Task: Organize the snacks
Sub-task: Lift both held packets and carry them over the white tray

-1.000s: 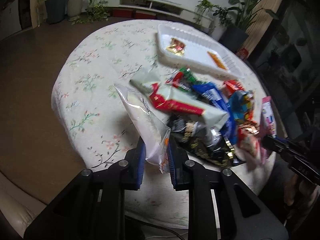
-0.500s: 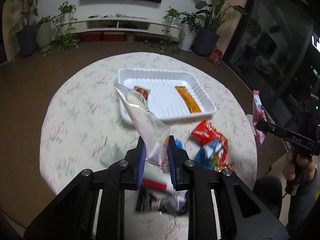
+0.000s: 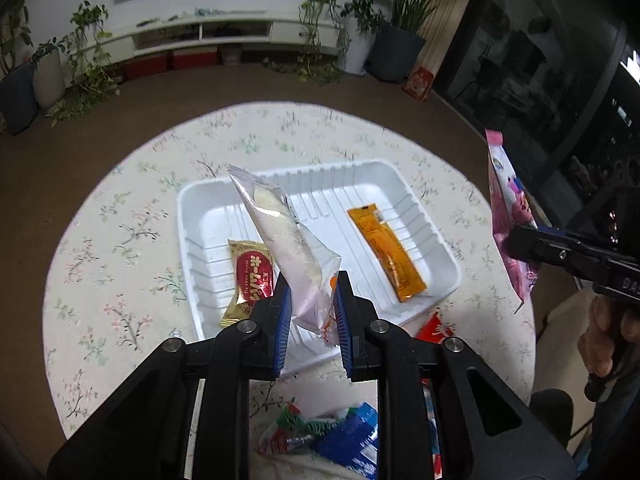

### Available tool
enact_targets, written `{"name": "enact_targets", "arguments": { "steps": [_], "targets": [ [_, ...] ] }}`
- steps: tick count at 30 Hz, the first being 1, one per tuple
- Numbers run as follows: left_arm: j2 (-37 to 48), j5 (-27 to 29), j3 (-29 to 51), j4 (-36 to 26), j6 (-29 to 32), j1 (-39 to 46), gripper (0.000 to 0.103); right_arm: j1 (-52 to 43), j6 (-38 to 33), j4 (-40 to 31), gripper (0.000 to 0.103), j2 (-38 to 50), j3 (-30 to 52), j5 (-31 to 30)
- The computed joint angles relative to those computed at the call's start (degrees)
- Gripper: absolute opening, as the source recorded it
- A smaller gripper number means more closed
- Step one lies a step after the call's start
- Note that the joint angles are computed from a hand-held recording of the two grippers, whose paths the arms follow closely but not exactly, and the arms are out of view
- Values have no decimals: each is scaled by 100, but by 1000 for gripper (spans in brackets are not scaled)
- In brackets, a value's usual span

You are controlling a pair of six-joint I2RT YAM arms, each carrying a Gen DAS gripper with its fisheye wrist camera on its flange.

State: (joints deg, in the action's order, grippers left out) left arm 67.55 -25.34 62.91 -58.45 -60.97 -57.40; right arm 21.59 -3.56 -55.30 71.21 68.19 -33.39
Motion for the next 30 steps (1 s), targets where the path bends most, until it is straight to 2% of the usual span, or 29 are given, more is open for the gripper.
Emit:
{"name": "enact_targets", "arguments": {
  "steps": [3, 8, 11, 17, 25, 30],
  "targets": [
    [226, 459, -330, 511, 456, 562, 19, 212, 245, 332, 22, 417, -61, 84],
    [536, 762, -703, 1027, 570, 796, 19, 558, 553, 774, 22, 1065, -139, 398],
    [579, 794, -969, 1222, 399, 607, 19, 702, 696, 964, 22, 1330, -202, 552],
    [716, 878, -1158, 1410, 384, 583, 19, 966, 854, 1185, 22, 1721, -292, 887],
    [1182, 797, -917, 1348, 360, 443, 19, 1121, 833, 1433, 22, 1998, -417, 1266],
    [1318, 783, -899, 1480, 536, 573, 20, 1101, 775, 1538, 26, 2041, -497, 1340]
  ]
}}
